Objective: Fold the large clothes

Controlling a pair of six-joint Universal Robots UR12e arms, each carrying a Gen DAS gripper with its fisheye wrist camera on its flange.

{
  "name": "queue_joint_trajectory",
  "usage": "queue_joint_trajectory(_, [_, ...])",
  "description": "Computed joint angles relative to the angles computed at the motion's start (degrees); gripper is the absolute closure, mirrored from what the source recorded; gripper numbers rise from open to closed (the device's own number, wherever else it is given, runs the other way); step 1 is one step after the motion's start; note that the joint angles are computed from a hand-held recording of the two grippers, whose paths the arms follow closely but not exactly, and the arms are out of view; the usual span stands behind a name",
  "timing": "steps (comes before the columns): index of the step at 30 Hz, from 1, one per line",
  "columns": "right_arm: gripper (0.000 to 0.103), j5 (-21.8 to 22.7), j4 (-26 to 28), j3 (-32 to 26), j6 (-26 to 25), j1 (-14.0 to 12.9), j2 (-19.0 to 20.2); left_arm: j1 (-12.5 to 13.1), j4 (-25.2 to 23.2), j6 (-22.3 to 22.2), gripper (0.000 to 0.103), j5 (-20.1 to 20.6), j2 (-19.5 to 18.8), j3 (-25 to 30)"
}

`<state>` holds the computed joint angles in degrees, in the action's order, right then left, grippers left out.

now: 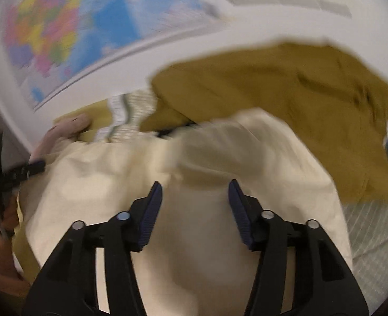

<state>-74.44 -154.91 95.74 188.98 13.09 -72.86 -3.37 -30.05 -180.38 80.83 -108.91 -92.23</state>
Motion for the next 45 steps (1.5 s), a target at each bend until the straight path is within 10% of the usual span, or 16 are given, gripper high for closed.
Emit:
queue_joint_trajectory(20, [0.037, 2.40, -7.31, 9.08, 0.91, -2.40, -7.16, -3.64, 4.33, -0.60, 0.042, 14.58, 3.26, -3.97])
queue_joint_trajectory(37, [0.035, 0.19, -5.64, 9.69, 6.23, -3.46, -4.71, -0.05, 1.25, -8.23, 0.023, 7.35, 5.04, -8.19])
queue_joint_trajectory(45, [0.021, 9.36, -9.97, 14.91, 11.42, -6.38, -10.40, 3.29, 0.94, -12.12, 0.024, -0.56, 12.07, -13.45])
